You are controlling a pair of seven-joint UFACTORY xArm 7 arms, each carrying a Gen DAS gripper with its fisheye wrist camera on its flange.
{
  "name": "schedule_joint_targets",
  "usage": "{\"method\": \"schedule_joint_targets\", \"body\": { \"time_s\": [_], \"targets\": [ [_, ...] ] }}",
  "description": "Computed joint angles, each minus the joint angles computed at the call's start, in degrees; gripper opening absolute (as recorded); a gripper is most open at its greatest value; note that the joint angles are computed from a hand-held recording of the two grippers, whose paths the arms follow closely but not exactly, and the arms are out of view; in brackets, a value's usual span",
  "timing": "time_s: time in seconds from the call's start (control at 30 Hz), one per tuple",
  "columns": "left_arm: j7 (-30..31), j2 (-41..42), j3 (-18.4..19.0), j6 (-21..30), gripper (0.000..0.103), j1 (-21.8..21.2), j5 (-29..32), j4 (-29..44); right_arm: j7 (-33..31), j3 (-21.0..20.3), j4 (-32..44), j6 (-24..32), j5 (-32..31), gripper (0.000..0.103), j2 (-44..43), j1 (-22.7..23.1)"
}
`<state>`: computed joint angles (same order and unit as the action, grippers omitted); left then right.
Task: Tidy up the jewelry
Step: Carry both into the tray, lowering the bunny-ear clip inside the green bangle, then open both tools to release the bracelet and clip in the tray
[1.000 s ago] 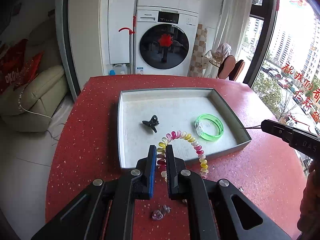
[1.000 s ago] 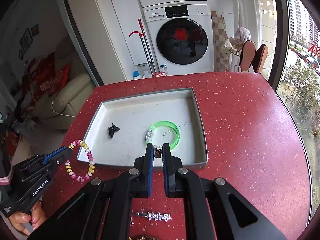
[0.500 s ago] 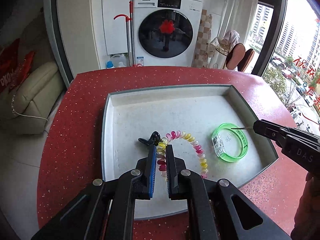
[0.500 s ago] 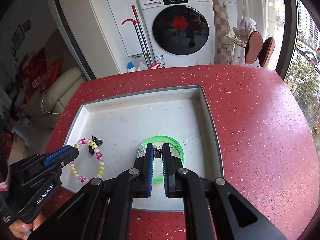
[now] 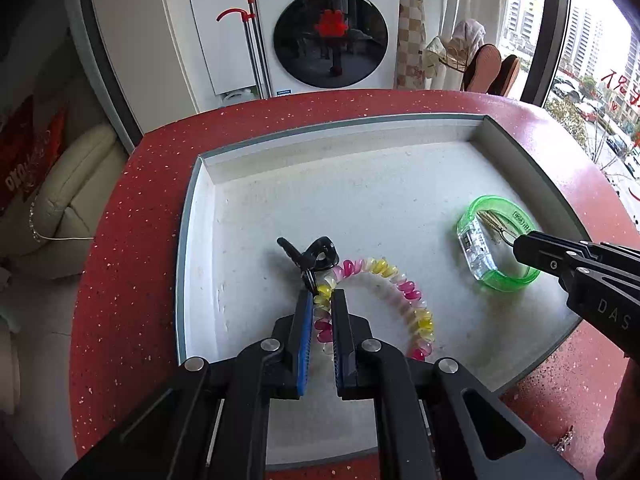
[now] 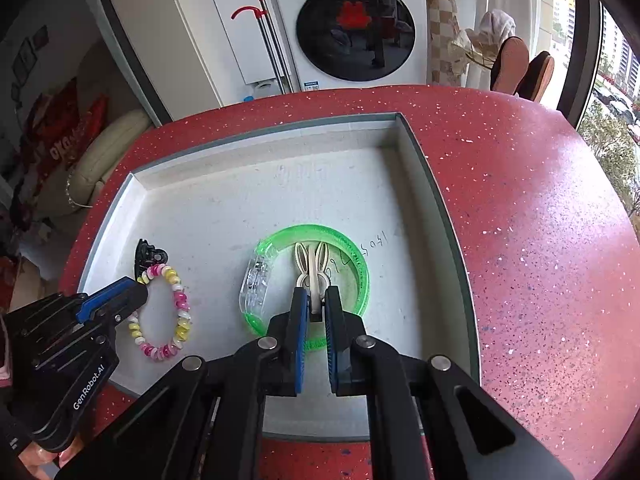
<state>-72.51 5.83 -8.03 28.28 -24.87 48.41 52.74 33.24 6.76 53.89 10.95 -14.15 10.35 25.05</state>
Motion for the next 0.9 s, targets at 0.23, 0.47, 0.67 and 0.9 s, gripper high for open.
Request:
{"method": "schedule_joint_targets", "body": {
  "time_s": [0.23, 0.47, 0.67, 0.9],
  "targets": [
    [0.43, 0.93, -0.28, 3.72, 0.027, -1.27, 0.76, 1.27, -1.36, 0.75, 0.79, 1.94, 0.30, 0.028, -0.11, 0.17],
    [-1.61, -0.46, -0.43, 4.27, 0.027, -1.23, 1.96, 0.79, -1.80, 1.90, -1.91, -1.08, 2.92, 0.057, -3.80, -0.57],
    [-3.56, -2.07, -0.94, 3.68, 0.027, -0.52, 2.62, -0.30, -0.51, 2.62, -4.43, -1.96, 4.23, 0.059, -7.08, -1.22],
    [-14.10, -7.11, -2.67, 3.36, 0.103, 0.58, 11.26, -3.42, 2.96, 3.53, -7.37, -1.41, 2.00, 0.061, -11.18, -2.79]
  ]
}}
